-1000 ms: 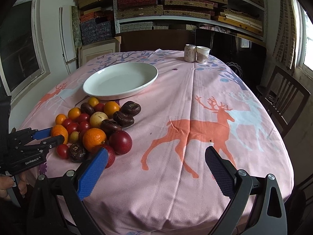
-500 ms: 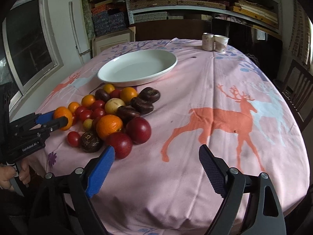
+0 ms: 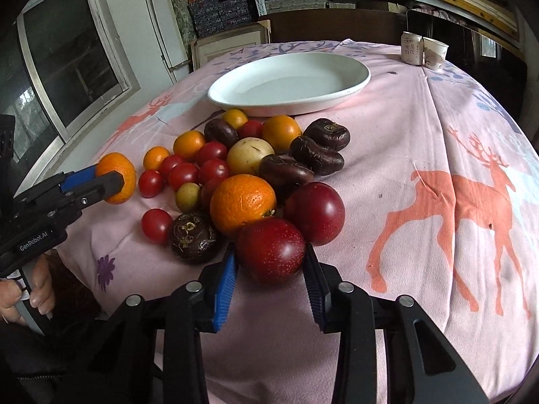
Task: Organize fruits
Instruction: 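Grasp the large orange with the left tool while the right tool grasps a red plum, then carry the orange with the left tool onto the white plate while the right tool places the plum there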
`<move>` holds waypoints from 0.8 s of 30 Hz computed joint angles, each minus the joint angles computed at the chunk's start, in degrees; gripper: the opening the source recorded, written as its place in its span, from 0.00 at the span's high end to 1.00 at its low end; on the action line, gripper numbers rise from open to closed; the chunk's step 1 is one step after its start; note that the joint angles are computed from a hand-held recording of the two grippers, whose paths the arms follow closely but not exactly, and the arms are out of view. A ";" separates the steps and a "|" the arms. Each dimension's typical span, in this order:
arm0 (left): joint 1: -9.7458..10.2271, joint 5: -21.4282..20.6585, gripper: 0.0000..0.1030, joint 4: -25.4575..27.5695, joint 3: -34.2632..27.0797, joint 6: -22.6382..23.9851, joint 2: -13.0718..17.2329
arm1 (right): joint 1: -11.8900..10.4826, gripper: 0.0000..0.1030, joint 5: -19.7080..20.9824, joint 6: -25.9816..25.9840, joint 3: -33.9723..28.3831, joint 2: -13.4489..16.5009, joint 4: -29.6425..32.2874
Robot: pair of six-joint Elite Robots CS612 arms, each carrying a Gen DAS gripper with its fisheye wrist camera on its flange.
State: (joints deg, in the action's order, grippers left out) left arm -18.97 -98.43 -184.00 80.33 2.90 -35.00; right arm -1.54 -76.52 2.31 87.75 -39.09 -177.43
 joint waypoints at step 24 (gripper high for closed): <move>-0.37 -0.42 0.56 29.82 -38.94 -0.25 16.16 | -2.72 0.62 4.15 2.34 -26.17 9.81 14.59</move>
State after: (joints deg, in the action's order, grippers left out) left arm -19.34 -98.85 -154.18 41.39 2.65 -18.84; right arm -4.26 -72.37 4.65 61.58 -29.28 -162.84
